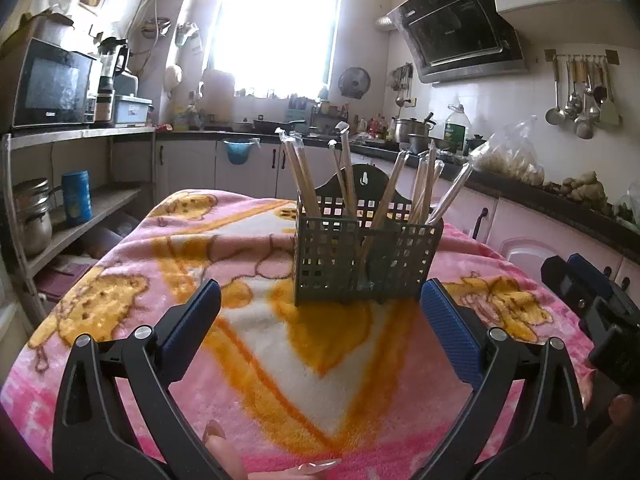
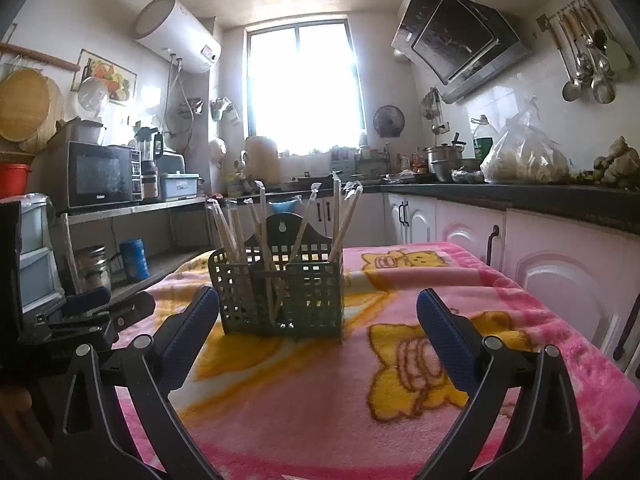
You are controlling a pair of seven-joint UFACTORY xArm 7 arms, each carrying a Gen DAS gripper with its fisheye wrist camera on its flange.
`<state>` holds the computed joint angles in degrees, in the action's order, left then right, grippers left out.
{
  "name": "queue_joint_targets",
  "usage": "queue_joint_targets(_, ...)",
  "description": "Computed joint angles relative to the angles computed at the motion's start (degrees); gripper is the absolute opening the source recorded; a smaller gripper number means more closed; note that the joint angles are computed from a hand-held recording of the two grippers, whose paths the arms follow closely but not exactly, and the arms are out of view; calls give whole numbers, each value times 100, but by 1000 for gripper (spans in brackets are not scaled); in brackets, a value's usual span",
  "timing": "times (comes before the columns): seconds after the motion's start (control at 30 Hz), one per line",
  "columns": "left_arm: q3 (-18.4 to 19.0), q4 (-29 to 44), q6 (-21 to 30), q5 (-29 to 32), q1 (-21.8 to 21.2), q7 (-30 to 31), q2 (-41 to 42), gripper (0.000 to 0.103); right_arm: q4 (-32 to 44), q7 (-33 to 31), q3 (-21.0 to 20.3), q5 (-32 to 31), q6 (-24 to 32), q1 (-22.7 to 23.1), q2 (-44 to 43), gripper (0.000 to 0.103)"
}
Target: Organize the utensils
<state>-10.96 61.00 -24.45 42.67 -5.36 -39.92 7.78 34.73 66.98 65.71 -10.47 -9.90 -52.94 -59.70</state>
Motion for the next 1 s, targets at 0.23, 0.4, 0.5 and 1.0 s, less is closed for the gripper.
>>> queue_joint_targets(0.23,1,-31,61,-203,-50,193,3,92,-6,-18,1,-5,20,24,16,97)
queue_joint_targets(0.4,-58,-4,78,-71,17,69,6,92,18,-60,33,-25,23,16,58,97)
queue_joint_targets(0.5,-65,-1,69,-48,28,39,9,92,21,-64,36,-22,28,19,73,97)
queue_joint_targets(1.0,-57,60,31,160,48,-190,25,92,21,-86,44,-35,36,33,79,97)
